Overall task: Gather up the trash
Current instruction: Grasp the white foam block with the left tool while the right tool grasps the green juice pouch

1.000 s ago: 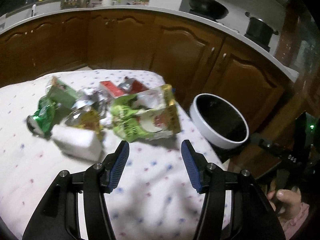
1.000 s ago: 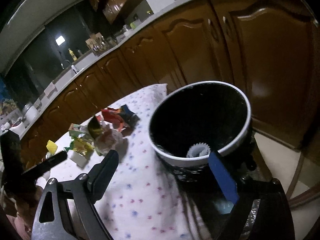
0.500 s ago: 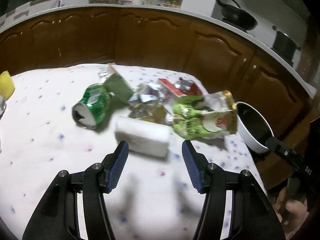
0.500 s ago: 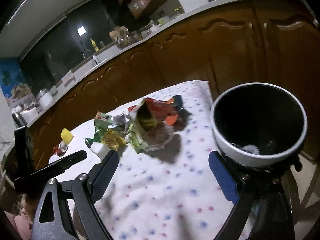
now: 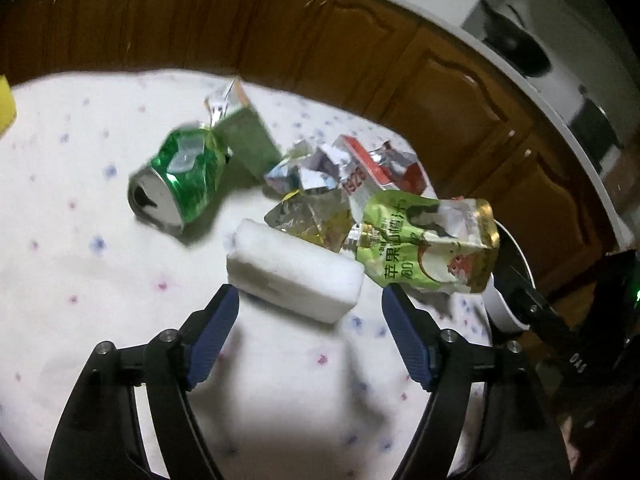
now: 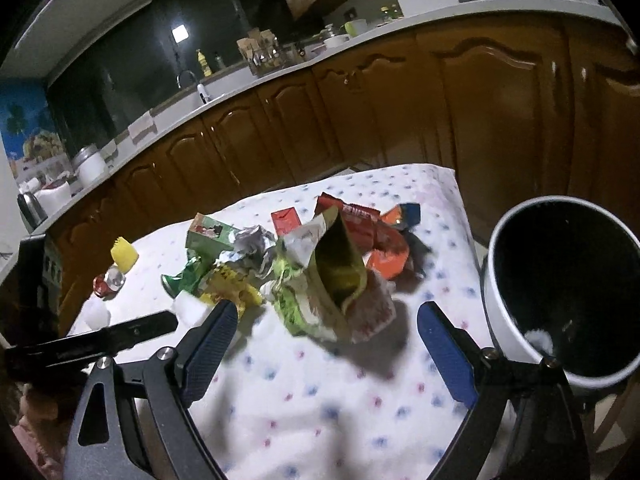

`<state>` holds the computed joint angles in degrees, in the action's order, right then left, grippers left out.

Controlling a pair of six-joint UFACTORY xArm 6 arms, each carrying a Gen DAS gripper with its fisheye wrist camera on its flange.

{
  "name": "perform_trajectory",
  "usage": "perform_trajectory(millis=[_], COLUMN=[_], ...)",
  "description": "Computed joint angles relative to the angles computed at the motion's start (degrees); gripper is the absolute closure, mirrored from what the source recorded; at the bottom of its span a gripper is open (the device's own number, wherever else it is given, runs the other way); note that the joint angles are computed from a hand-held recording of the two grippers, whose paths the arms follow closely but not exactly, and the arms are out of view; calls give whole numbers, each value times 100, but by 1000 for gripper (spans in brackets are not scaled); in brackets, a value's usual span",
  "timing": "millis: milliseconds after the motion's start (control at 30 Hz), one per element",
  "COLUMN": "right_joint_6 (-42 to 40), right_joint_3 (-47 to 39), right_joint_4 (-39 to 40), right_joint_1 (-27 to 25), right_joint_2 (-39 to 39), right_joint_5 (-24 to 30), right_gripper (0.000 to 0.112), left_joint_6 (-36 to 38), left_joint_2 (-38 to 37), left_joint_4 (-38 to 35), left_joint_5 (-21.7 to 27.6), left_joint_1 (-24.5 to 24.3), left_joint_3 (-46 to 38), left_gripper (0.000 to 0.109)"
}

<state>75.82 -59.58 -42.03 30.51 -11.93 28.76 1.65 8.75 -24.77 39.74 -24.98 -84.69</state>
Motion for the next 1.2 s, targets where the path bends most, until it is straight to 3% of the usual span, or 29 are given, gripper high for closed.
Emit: perform_trajectory(millis=[133, 200, 333, 467, 633, 800, 900, 967, 1033, 1133, 1200], right_joint_6=[-423, -580, -933, -768, -238, -129, -238, -162, -104, -384, -701], right_joint_3=[-150, -203, -273, -4, 553, 1057, 1044, 964, 815, 508, 367], right_joint_4=[421, 598, 991, 910, 690, 1026, 1228, 1107, 935, 948, 1036], right_joint_1=[-222, -294, -241, -33, 339, 597, 680, 707, 733, 779, 790], right_joint_2=[256, 369, 459, 159, -365, -720, -713, -693, -630, -411, -265], right_joint_5=[-210, -418, -444, -437, -327, -335, -158, -59, 88, 254, 228], right_gripper=[21, 24, 69, 72, 73, 71, 67, 50, 41, 37, 36], left_joint_6=[-321, -545, -810, -186, 867, 1798, 1611, 1581, 1388, 941, 880], left_joint_2=[388, 568, 691, 420, -41, -480, -682, -732, -736, -664, -568], left_joint_4=[-222, 36, 656, 301, -271, -629, -259, -357, -278, 36, -171], left_joint_5=[332, 396, 317, 24, -27, 503, 427, 412, 298, 250, 407], left_joint_1=[58, 7, -114, -94, -22, 192, 282, 350, 364, 367, 449], left_joint_3=[-528, -746, -740, -276, 292, 709, 924, 949, 950, 897, 828], left_gripper=[33, 33, 39, 52, 74, 78, 73, 68, 43, 35, 35])
